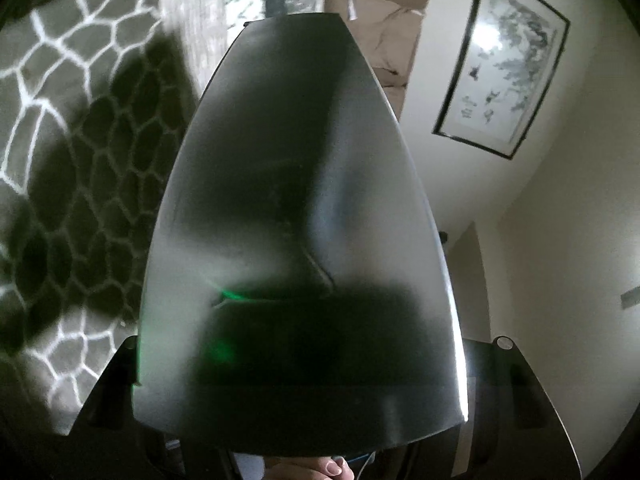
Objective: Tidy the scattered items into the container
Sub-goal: 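Lift the UTO box with both grippers and tilt it upright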
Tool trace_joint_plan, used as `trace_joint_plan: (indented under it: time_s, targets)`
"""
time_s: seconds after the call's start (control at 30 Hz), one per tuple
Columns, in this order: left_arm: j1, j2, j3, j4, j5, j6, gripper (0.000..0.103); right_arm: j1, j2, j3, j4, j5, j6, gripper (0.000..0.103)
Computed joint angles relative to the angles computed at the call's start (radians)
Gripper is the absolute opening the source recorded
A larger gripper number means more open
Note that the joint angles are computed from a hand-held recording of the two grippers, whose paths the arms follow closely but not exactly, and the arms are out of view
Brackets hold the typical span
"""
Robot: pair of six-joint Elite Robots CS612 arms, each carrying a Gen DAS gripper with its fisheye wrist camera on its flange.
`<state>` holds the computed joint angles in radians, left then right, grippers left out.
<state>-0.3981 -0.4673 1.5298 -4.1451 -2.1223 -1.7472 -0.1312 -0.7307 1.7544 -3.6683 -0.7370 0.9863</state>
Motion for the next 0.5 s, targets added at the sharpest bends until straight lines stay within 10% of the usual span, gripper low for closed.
trace_joint_plan:
  time_s: [0.5]
  targets:
    - [0.069,-0.123,0.078,-0.069,0.014,0.051,0.055,0.060,-0.055,-0.078,-0.025,0.053,0.022,0.064]
